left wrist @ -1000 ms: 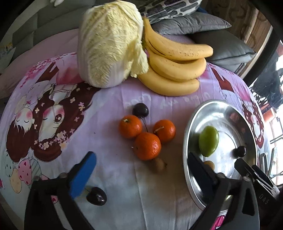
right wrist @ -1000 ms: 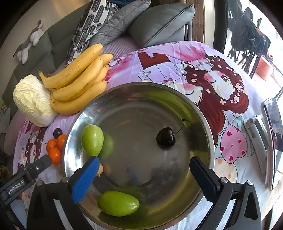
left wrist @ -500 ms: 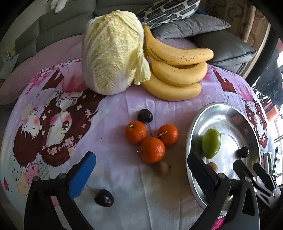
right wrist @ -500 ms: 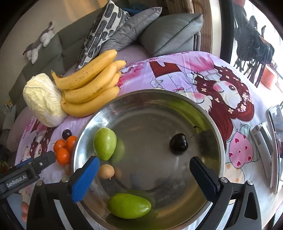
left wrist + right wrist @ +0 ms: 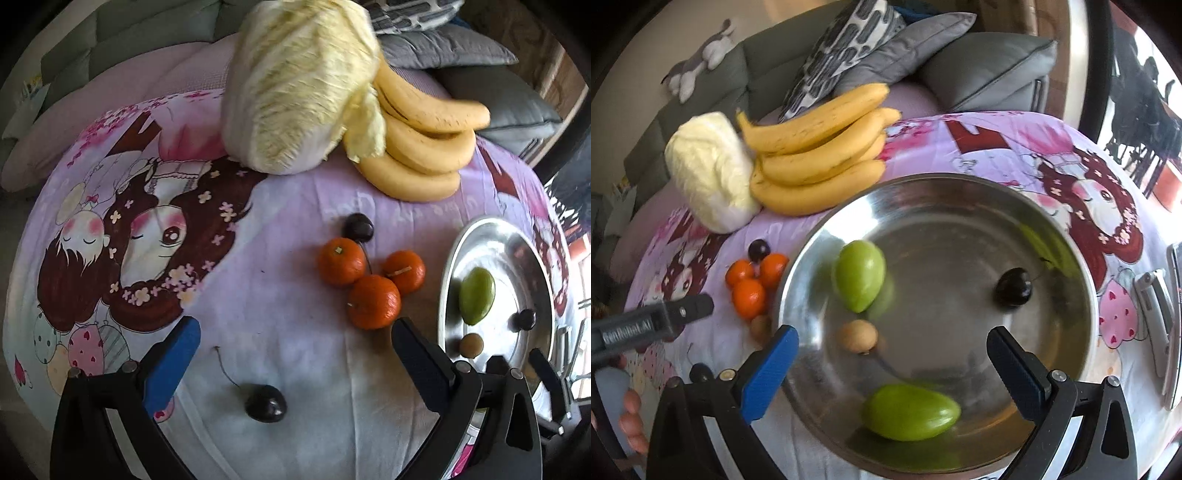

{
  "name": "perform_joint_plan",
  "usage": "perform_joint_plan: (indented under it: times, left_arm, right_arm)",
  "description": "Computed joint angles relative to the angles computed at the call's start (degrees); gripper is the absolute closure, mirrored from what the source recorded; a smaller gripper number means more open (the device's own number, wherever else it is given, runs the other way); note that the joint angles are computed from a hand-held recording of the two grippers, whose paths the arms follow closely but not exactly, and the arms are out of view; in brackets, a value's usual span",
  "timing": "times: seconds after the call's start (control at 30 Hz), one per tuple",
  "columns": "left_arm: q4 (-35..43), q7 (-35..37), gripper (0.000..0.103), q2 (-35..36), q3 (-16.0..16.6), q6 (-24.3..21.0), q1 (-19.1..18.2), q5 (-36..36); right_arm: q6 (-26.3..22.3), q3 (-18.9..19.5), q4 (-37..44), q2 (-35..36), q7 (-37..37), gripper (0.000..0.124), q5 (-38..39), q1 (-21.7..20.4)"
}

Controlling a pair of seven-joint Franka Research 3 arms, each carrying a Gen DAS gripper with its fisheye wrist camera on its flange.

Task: Organize fruits
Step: 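Withdraw both open tools from the steel bowl toward the tangerines, then close the left tool on a tangerine while the right tool moves toward a brown fruit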

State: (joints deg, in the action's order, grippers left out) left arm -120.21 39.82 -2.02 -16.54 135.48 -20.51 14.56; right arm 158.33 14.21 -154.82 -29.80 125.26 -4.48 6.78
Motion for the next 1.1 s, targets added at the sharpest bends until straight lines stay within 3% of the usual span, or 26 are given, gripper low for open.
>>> perform_joint_plan:
  times: [0.33,0.67,0.73,0.83,1.1]
  left_arm:
    - [-6.43,-1.19,0.0,-4.75,2.23,5.76,2.94,-2.62]
    - [-10.48,-0.76,0.0,-5.8,3.09,14.21,4.64,-5.24]
    - [-9.84,-1.77,0.0,-5.11,2.74,13.88,5.05,-3.73]
    - [-8.6,-0.54,0.0,-3.55,2.65,13.29,4.93,-3.26]
    - [-5.44,5.65,0.0,-0.18,2.78,13.3,4.57,-6.1]
  right_arm:
    - [-0.53,2.79,4.87,3.86,2.58,0.021,-3.45,0.33]
    - [2.17,1.98,10.96,11.04,1.95,0.021,-6.36,4.01]
    - [3.19,0.82,11.38,12.17,0.8,0.021,-5.32,5.38]
    - [3.17,2.11,12.54,13.41,3.18,0.021,-8.91,3.81]
    - [3.37,-1.6,15.74,17.01,1.12,0.021,-7.85,5.47]
